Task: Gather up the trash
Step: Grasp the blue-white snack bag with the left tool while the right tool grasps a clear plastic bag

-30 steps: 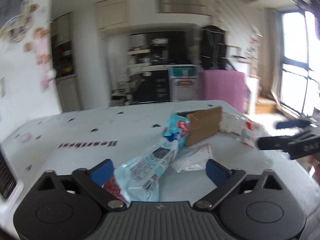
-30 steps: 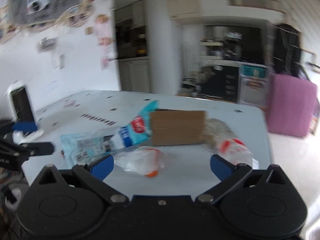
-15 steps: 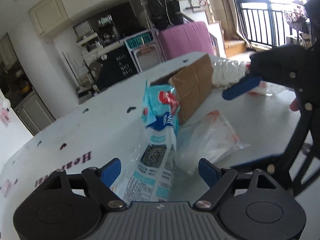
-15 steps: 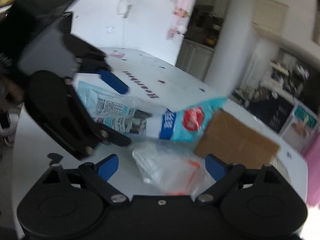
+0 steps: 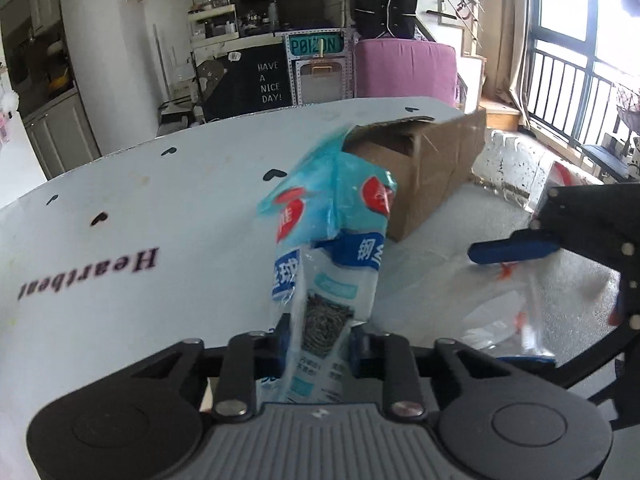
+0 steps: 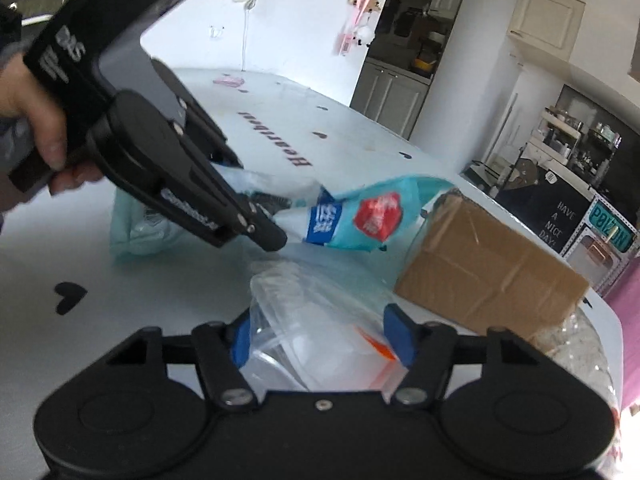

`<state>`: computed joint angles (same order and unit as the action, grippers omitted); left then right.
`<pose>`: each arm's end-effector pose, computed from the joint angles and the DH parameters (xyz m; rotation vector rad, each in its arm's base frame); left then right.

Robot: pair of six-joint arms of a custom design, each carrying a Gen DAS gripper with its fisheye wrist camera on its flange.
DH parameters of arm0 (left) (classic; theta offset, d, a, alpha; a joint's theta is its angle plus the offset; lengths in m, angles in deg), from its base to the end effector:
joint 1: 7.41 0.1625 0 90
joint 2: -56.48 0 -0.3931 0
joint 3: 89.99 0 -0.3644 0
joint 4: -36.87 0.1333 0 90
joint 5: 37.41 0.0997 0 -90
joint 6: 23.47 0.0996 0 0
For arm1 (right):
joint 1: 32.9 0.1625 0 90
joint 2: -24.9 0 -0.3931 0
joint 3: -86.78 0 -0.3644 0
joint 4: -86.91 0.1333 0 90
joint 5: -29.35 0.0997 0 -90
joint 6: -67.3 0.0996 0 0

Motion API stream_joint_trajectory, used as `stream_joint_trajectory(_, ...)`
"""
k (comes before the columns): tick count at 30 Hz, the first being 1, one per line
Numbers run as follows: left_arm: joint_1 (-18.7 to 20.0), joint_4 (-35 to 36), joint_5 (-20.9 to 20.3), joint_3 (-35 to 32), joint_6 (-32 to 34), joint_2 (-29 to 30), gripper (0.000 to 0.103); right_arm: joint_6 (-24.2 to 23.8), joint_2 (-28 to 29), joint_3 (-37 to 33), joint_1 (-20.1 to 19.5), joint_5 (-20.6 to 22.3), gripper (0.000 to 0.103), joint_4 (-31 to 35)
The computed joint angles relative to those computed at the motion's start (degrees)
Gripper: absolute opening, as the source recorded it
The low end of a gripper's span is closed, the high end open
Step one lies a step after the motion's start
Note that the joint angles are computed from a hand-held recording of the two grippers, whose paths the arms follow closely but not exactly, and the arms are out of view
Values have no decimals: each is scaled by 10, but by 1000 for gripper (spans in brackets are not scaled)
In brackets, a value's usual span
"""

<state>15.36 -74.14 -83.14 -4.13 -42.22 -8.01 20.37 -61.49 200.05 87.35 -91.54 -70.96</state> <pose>-0.4820 -0.4223 0.3125 1.0238 2.2661 -0.6840 0.3133 -0.3742 0.3909 1.3042 -2.0320 0.7920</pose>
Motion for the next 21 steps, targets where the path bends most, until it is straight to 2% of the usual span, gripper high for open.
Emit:
stream_joint_trajectory(4, -11, -24, 7, 18, -33, -12, 18, 13, -18, 8, 7, 2, 57, 16)
stream_joint_trajectory(6, -20, -30, 16, 25, -51, -19, 17, 38, -29, 6, 12, 2, 54, 36)
stream_joint_trajectory(15, -61, -2, 44, 26, -144, -38, 15, 210, -79, -6, 22, 23, 48, 108)
stream_joint_trajectory(21, -89, 56, 62, 17, -225, -42, 15, 291, -113, -9, 29, 34, 45, 120)
